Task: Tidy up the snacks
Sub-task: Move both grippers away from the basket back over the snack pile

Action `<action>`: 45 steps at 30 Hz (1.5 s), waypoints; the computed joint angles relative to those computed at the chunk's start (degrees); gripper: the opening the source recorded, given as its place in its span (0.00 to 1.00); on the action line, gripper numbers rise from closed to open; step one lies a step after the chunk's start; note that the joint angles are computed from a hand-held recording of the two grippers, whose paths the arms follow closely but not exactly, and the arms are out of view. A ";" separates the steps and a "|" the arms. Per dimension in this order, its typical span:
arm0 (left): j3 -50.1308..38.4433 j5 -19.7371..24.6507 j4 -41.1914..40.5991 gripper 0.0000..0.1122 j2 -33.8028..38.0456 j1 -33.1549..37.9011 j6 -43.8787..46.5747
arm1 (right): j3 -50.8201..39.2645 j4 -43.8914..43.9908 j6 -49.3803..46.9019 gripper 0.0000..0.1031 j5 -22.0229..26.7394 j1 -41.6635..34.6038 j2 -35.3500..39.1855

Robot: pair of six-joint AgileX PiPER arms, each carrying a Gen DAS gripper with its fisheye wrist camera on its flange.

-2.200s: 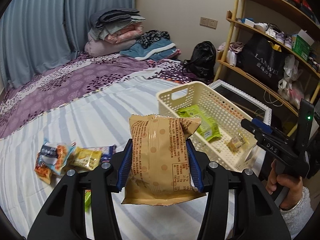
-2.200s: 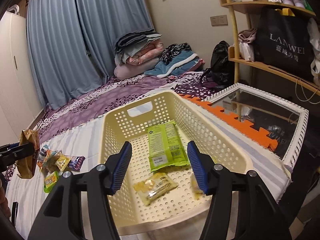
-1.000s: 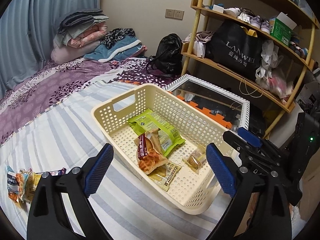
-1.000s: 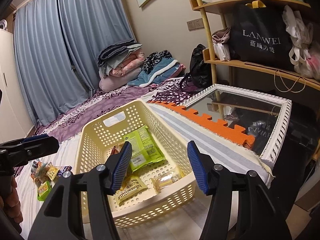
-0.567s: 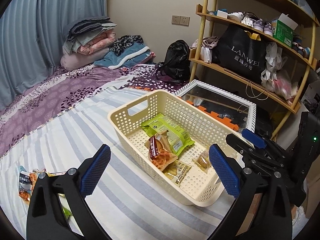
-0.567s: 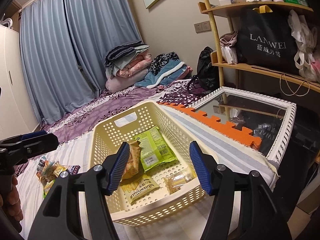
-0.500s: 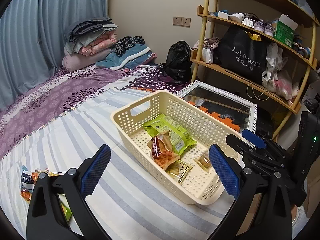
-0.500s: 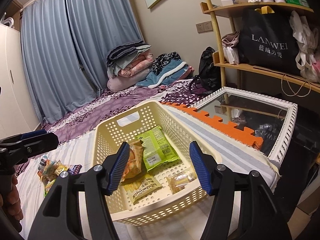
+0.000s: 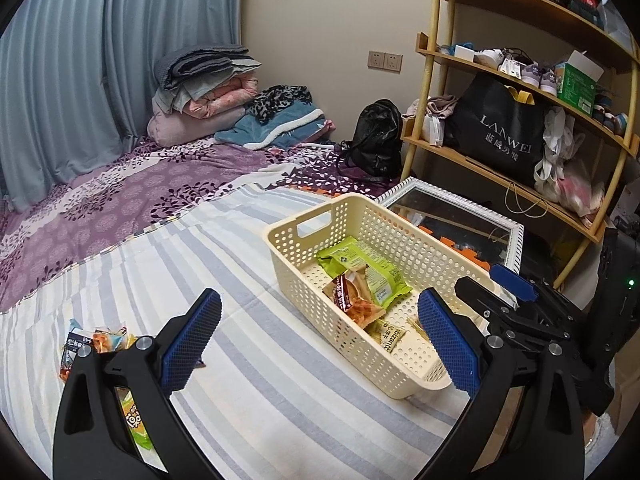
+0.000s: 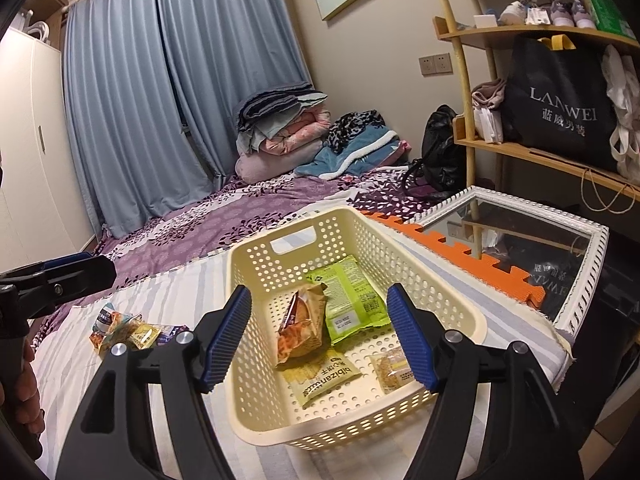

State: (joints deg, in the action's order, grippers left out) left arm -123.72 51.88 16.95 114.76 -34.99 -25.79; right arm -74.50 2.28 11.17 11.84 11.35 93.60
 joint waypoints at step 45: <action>47.72 -16.47 -0.87 0.89 -31.75 27.08 -11.18 | -19.51 0.78 -4.76 0.68 17.04 20.41 13.29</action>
State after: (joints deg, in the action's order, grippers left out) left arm -76.01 35.41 16.09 83.01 -7.91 -36.97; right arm -94.00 3.06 6.41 28.88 31.76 106.90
